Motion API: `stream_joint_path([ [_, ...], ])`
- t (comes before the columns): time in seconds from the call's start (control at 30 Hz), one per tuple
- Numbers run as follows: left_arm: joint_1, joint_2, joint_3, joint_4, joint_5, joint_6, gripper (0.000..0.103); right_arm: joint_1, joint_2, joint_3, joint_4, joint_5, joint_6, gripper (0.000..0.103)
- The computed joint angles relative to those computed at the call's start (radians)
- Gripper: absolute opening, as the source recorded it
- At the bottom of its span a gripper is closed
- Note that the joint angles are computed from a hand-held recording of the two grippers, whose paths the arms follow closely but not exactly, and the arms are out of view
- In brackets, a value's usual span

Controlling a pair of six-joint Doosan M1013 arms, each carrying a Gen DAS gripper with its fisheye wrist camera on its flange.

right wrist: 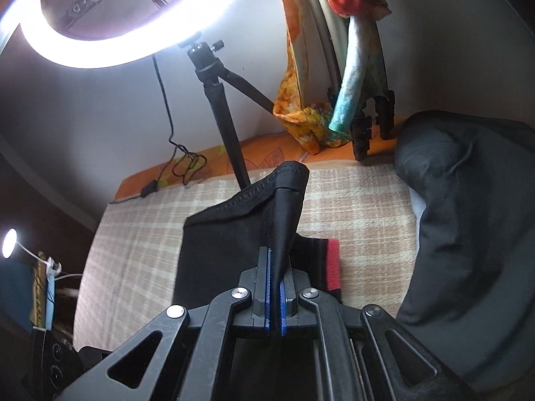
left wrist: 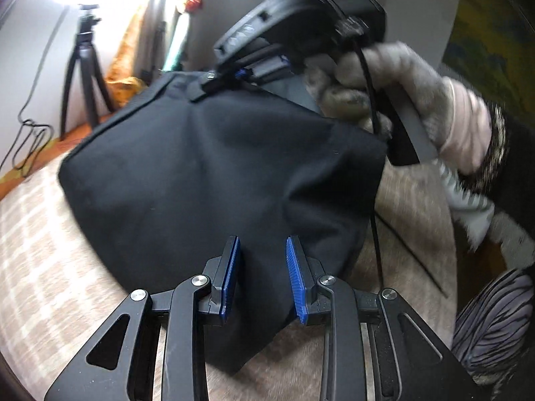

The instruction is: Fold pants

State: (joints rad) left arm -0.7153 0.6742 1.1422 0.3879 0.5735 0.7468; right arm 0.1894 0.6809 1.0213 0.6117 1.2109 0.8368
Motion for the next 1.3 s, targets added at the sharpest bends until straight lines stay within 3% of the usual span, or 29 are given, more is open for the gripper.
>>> stream_joint_path([
  [0.3,-0.007,0.032,-0.051,-0.035,0.071,0.073,0.027,-0.002,0.028,0.009,-0.078,-0.044,-0.014,0.005],
  [0.5,-0.008,0.046,-0.071,-0.047,0.067,0.056,0.027,0.006,-0.020,0.053,-0.180,-0.159,0.007,0.022],
  [0.73,0.003,0.003,-0.009,-0.084,-0.012,0.009,0.027,-0.052,-0.119,0.168,0.011,-0.118,-0.163,0.026],
  [0.83,-0.001,-0.036,0.036,0.001,-0.051,-0.073,0.027,-0.064,-0.150,0.221,0.033,-0.075,-0.228,0.026],
  [0.93,0.008,-0.055,0.041,0.121,0.013,-0.172,0.032,-0.060,-0.162,0.252,-0.008,-0.080,-0.254,0.026],
  [1.1,0.048,-0.034,0.008,0.153,0.133,-0.226,0.032,-0.057,-0.146,0.253,-0.044,-0.090,-0.205,0.023],
  [1.3,0.077,-0.011,0.008,0.140,0.158,-0.287,0.032,-0.064,-0.119,0.233,-0.063,-0.078,-0.191,0.023],
])
